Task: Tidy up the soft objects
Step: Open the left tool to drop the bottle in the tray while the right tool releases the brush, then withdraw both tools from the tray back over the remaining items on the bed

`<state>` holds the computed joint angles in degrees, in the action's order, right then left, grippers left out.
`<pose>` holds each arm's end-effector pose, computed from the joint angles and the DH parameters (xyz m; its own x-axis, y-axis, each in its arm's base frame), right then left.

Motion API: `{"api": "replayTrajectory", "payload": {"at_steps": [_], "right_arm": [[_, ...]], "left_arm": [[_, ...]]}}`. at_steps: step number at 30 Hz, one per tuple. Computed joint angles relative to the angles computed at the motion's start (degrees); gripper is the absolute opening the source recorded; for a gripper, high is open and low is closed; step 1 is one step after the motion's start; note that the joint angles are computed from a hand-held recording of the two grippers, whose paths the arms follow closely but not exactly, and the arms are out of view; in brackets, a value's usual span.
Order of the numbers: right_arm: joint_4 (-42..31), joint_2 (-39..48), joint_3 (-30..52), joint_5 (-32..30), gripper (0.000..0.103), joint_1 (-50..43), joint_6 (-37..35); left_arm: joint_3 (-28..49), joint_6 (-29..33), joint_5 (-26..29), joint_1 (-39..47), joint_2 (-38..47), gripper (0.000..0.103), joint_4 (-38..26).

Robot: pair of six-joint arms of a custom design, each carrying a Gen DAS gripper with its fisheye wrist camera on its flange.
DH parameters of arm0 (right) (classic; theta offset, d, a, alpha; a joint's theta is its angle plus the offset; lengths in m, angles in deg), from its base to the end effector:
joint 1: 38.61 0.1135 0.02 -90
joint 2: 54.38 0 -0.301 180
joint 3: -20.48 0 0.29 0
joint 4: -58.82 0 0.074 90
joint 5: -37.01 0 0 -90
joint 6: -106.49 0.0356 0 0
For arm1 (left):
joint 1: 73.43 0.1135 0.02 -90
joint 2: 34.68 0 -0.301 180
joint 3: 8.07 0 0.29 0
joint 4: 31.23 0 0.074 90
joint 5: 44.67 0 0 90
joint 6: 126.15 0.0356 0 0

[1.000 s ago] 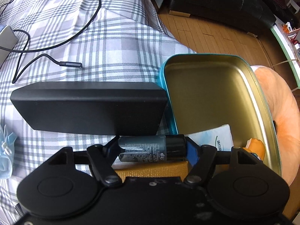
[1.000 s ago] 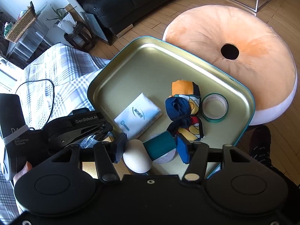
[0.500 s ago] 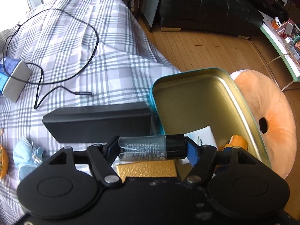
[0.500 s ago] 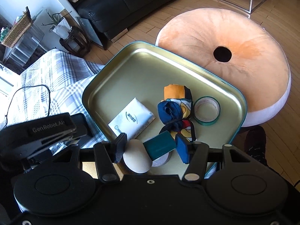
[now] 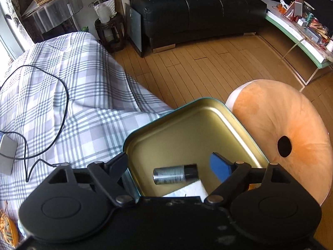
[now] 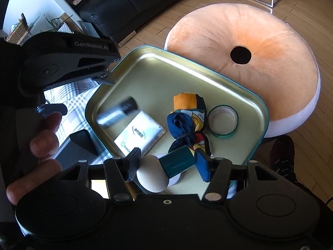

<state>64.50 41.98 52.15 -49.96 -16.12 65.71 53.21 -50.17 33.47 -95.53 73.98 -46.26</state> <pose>0.2167 0.0877 0.0566 -0.7875 0.4924 -0.3706 0.3667 0.8577 0.3603 0.3392 -0.1298 0.0888 -0.8645 0.0952 -0.4935 0.0727 0.9953 0.0645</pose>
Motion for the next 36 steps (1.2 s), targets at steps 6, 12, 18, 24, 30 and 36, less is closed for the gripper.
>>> {"api": "replayTrajectory", "payload": {"at_steps": [6,12,18,24,30,36], "right_arm": [[-0.04,0.25,0.28,-0.98,0.055,-1.10,0.01],[-1.79,1.26,1.74,0.52,0.055,-0.65,0.28],[-3.31,2.46,3.75,2.60,0.055,-0.02,-0.34],[-3.21,3.16,5.00,2.13,0.055,-1.70,-2.20],[-4.27,2.91,7.55,7.65,0.055,-1.41,-6.17],[-2.00,3.68,8.11,8.45,0.060,-0.83,-9.98]], "left_arm": [[1.21,-0.68,-0.24,0.46,1.51,0.091,-0.73],[-0.53,-1.24,-0.53,1.38,0.05,0.091,-1.57],[-5.63,-0.19,-0.96,3.39,-5.32,0.091,0.58],[-11.38,1.26,-2.59,4.44,-12.51,0.093,2.49],[-16.03,0.94,-4.17,5.04,-17.87,0.093,1.99],[-19.79,0.34,-4.08,7.08,-21.94,0.094,0.79]]}}
